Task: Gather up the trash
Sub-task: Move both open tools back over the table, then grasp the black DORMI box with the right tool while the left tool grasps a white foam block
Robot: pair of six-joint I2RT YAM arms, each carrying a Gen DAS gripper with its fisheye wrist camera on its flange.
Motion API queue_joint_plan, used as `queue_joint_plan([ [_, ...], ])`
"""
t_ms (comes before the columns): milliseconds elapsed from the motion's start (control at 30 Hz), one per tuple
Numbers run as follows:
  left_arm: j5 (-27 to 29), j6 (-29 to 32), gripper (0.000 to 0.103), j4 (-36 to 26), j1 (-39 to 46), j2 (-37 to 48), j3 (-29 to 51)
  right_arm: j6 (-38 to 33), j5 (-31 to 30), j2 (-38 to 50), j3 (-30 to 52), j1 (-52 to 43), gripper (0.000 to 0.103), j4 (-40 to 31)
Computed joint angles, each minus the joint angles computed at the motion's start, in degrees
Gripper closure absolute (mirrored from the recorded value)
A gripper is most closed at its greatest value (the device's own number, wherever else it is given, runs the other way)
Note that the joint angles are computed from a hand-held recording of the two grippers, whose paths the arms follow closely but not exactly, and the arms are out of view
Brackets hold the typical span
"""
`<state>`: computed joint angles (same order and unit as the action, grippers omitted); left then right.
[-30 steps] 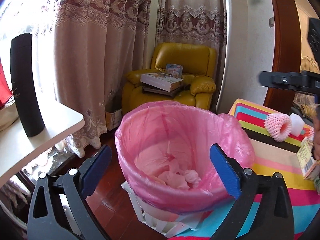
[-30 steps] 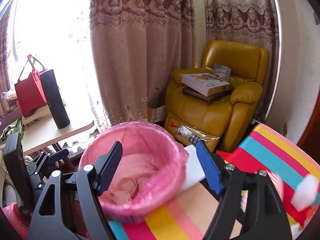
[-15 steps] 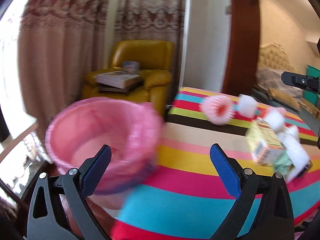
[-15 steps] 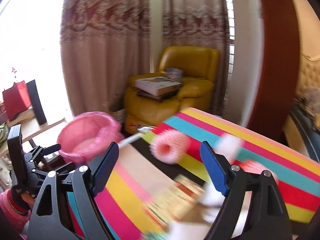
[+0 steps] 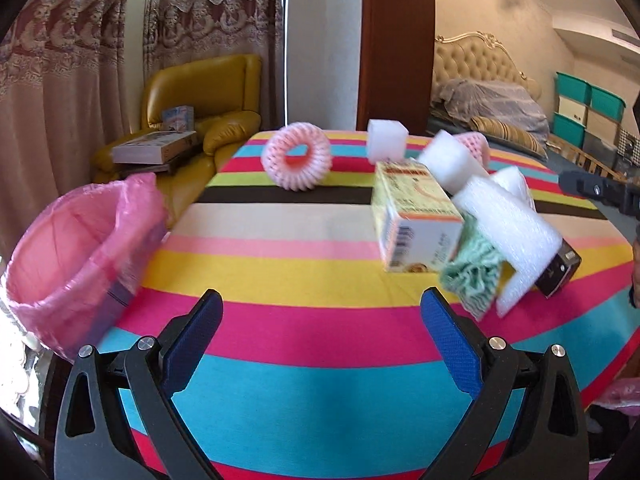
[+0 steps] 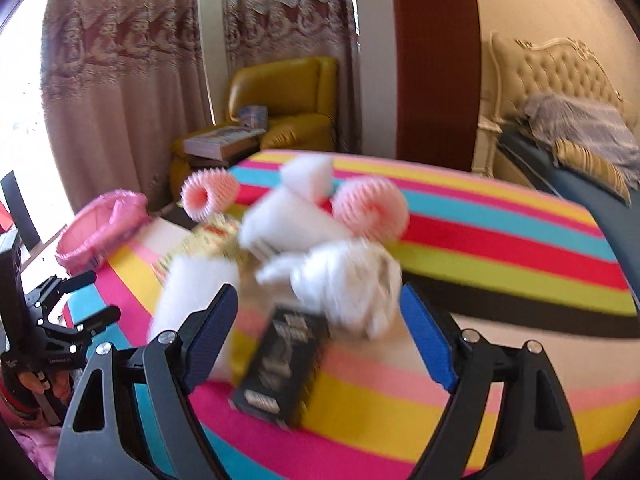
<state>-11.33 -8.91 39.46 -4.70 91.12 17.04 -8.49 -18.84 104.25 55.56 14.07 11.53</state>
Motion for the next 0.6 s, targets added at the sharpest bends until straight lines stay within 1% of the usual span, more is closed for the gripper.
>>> queue_joint_plan([
  [100, -3.1, -0.8, 0.009, 3.3, -2.4, 2.1, -0.3, -0.1, 1.6, -0.6, -3.0, 0.3, 0.023, 1.5],
  [167, -4.2, -1.4, 0.009, 3.7, -3.1, 2.1, -0.2, -0.5, 2.3, -1.1, -5.4, 0.9, 0.023, 2.9],
  [267, -5.1, -2.2, 0.009, 4.4, -3.1, 1.3, -0.7, -1.3, 4.3, -2.8, -8.6, 3.0, 0.023, 4.0],
  [333, -4.6, -2.9, 0.009, 4.5, -2.5, 0.8, -1.1, -2.9, 5.9, -3.0, -9.9, 4.5, 0.023, 4.6],
  [400, -3.9, -3.3, 0.009, 4.2, -1.9, 0.1, -1.6, -3.8, 7.1, -3.0, -10.2, 5.5, 0.023, 4.6],
  [467, -3.2, -3.9, 0.009, 3.8, -1.8, -0.6, -1.8, -4.4, 10.1, -1.6, -9.0, 6.7, 0.023, 3.3],
  [533, -2.9, -3.9, 0.009, 3.3, -2.1, -1.6, -1.9, -4.2, 11.7, -0.1, -7.4, 6.7, 0.024, 2.2],
  [600, -3.4, -3.4, 0.009, 2.5, -3.4, -2.6, -1.7, -3.4, 12.1, 1.1, -6.2, 6.4, 0.024, 2.6],
])
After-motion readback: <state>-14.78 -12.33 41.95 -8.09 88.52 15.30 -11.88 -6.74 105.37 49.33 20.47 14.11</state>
